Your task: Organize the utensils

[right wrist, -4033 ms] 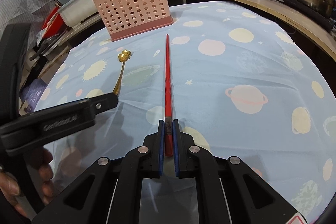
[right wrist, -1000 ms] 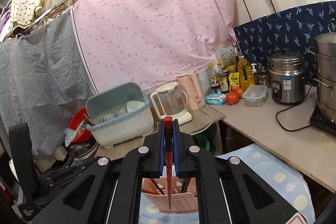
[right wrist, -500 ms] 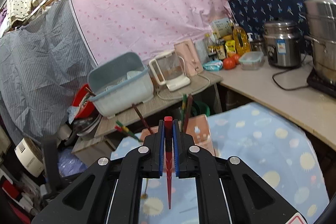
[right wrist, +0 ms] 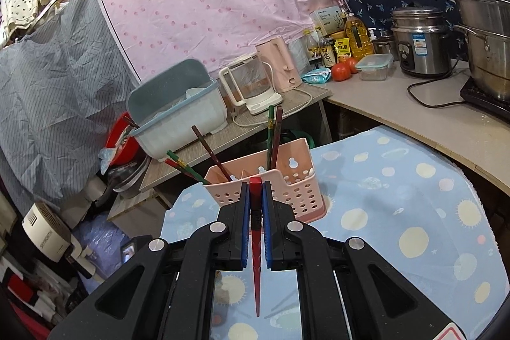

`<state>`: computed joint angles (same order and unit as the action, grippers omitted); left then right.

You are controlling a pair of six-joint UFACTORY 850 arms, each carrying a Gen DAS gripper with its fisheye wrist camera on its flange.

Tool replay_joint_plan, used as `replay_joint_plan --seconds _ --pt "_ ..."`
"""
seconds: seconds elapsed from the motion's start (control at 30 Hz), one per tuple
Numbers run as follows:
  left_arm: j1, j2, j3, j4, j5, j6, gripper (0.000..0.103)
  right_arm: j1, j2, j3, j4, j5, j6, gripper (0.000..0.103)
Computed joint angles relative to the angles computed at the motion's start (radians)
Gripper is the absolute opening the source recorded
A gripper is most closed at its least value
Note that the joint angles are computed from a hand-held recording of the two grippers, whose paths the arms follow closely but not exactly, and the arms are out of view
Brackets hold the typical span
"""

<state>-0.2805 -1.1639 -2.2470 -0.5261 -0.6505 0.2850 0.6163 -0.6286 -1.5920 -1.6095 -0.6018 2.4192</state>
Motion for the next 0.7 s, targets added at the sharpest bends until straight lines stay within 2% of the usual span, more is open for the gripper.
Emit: replay_joint_plan --seconds 0.2,0.23,0.33,0.63,0.67,0.7 --pt "-0.004 -0.021 -0.015 -0.017 -0.001 0.003 0.014 -0.005 -0.009 -0.002 0.0 0.019 0.007 0.007" --pt "-0.004 -0.021 -0.015 -0.019 -0.003 0.008 0.007 -0.005 -0.009 -0.002 -0.001 0.021 0.008 0.007" --pt "-0.007 -0.014 0.002 -0.018 0.007 0.019 0.0 -0.005 -0.009 0.0 -0.002 0.022 0.012 0.007" --pt "0.005 0.073 0.15 -0.104 0.054 0.126 0.001 0.002 0.003 0.02 -0.022 0.012 0.04 0.007" --pt "0.008 0.083 0.169 -0.126 0.061 0.144 0.002 0.003 0.003 0.022 -0.025 0.01 0.045 0.007" --pt "0.01 0.091 0.183 -0.135 0.063 0.159 0.01 0.002 0.003 0.022 -0.025 0.013 0.044 0.007"
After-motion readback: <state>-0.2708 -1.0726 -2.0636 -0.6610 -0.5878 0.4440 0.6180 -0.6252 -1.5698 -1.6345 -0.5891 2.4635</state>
